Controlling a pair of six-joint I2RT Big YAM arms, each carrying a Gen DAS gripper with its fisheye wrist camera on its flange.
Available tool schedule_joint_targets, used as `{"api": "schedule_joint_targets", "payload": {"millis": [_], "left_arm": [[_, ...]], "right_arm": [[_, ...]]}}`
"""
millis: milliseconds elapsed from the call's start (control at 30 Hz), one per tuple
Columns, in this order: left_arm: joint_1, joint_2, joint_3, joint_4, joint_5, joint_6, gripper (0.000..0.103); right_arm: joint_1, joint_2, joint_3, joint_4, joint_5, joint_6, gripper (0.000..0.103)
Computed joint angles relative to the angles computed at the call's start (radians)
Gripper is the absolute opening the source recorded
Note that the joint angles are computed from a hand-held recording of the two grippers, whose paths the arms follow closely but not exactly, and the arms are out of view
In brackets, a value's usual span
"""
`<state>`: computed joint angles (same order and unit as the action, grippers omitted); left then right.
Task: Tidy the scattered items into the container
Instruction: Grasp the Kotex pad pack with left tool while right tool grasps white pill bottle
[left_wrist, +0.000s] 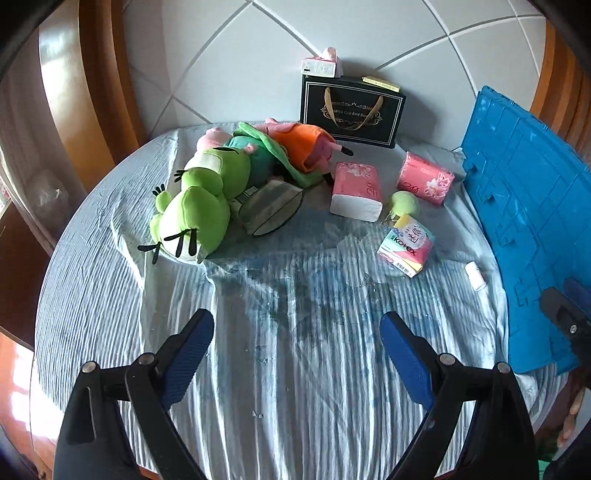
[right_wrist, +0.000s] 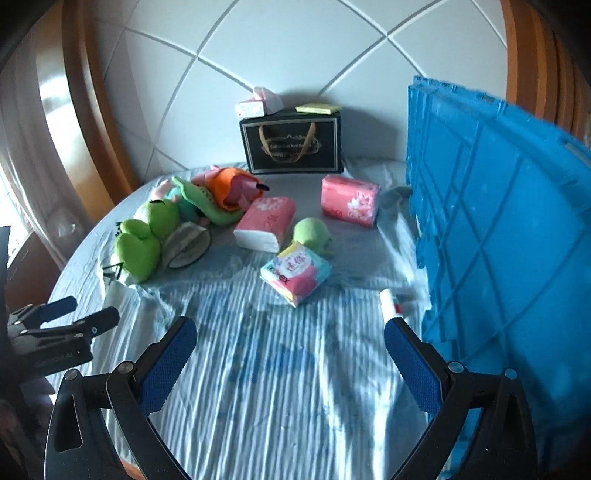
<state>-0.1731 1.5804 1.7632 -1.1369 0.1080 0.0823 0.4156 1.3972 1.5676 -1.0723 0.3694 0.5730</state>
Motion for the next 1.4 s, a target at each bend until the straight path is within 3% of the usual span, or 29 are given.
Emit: {"api": "schedule_joint_targets", "payload": {"millis": [200,400,600,833,867,933,1033,1133,1233,1333,1400], "left_arm": [[-0.036,0.125,0.066,-0.007,-0.010,0.015,0.092],[-0.095,0.264,0.161,0.033,0.046,0.071,0.092],[-0.174,0.407,0.308,0.022,0.089,0.173,0.092],[-0.222,0.583,0.539,-0.095,0.130,0.256,0.092],[-0.219,0.585,0.538,-0.086,0.143,0.247,0.090],[-0.204,0.566,0.507,-0.045,0.165,0.228,0.072],[-0.188,0.551,0.482,-0.017,0.146,0.236,0.072],[-0.184,0.568,0.513,-0.045,0.157,0.270,0.072],[-0.197,0.580,0.525,-0.038,0.111,0.303,0.087],[-0.210,0.640,0.610,-0.117,0.058,0.322,0.087],[-0.209,0.657,0.627,-0.120,0.058,0.309,0.088]], "right_arm": [[-0.046,0.058,-0.110,0.091,-0.020,0.019,0.103],[-0.055,0.099,-0.202,0.168,0.100,0.107,0.103],[-0.085,0.126,-0.236,0.170,0.137,0.187,0.103],[-0.115,0.166,-0.203,0.143,0.188,0.222,0.103],[-0.119,0.176,-0.194,0.143,0.195,0.217,0.103],[-0.130,0.196,-0.171,0.141,0.208,0.197,0.103],[-0.149,0.237,-0.128,0.109,0.232,0.199,0.103],[-0.172,0.270,-0.104,0.057,0.251,0.223,0.102],[-0.191,0.264,-0.120,0.099,0.199,0.255,0.096],[-0.181,0.263,-0.128,0.156,0.195,0.248,0.096],[-0.190,0.263,-0.129,0.187,0.202,0.250,0.101]]}}
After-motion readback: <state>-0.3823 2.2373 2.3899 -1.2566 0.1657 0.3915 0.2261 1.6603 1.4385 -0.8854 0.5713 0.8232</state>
